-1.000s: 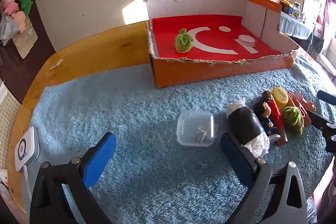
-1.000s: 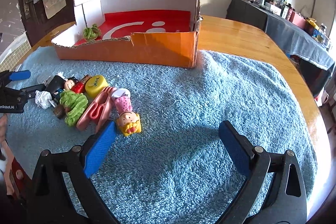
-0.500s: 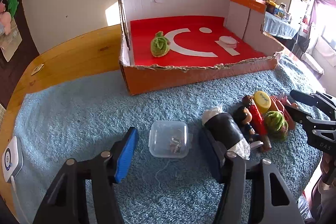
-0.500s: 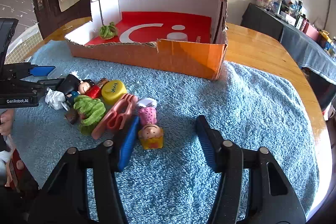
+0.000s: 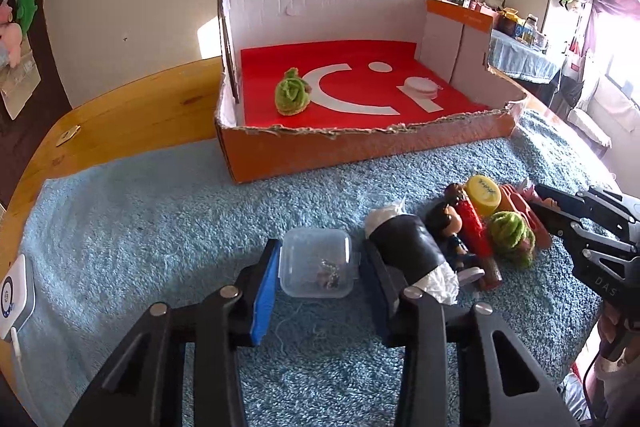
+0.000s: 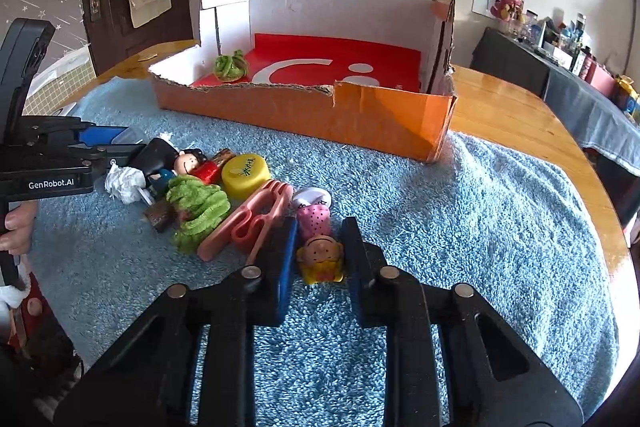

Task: Organize objects
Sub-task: 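Grasp the clear plastic box with left tool while right tool grasps the doll figure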

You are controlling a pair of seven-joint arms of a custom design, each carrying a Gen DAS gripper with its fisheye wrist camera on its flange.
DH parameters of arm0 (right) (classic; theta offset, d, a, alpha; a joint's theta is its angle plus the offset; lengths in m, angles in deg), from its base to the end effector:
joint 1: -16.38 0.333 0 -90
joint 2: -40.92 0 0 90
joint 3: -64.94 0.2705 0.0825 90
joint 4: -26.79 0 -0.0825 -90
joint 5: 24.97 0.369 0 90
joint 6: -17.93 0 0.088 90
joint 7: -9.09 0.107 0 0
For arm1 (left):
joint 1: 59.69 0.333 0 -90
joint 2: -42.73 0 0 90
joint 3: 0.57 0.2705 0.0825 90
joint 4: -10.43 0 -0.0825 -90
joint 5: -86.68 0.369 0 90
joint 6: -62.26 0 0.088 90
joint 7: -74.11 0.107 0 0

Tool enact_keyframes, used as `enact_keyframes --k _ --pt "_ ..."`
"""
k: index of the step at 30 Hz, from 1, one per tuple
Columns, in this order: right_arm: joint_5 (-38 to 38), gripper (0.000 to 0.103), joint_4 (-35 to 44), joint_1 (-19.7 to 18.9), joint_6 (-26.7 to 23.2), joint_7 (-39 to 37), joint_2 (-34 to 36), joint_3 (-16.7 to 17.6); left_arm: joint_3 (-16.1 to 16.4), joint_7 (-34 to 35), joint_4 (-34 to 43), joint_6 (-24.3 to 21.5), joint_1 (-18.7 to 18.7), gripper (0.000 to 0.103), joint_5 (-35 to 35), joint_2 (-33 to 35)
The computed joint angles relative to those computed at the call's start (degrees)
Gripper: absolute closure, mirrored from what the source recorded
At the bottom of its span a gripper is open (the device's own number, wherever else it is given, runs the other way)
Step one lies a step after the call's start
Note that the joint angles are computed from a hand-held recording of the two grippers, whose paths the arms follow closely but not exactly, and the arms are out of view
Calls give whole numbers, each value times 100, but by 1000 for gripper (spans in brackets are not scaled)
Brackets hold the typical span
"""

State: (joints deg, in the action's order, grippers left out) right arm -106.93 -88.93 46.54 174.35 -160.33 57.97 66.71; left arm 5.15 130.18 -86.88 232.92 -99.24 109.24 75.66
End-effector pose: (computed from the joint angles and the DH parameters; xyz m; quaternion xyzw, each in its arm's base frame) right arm 0.4782 0.3417 0.2912 -0.6613 0.6294 -0.2942 0.2828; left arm 0.5477 -0.4109 0.3115 -0.5162 0.7788 -0.3068 0.1815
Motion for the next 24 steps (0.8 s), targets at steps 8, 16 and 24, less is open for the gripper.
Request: enact_keyframes --k 8,16,24 --pt "-699 82 -177 -22 32 937 -286 46 560 -541 -421 457 -469 62 298 -291" --pt "-948 82 -235 -100 -140 974 -634 257 1561 -1282 -795 905 -1313 62 805 -661" --pt "-1019 82 -225 -182 -127 1006 -745 359 2036 -1586 -906 1012 -1744 62 1024 -747"
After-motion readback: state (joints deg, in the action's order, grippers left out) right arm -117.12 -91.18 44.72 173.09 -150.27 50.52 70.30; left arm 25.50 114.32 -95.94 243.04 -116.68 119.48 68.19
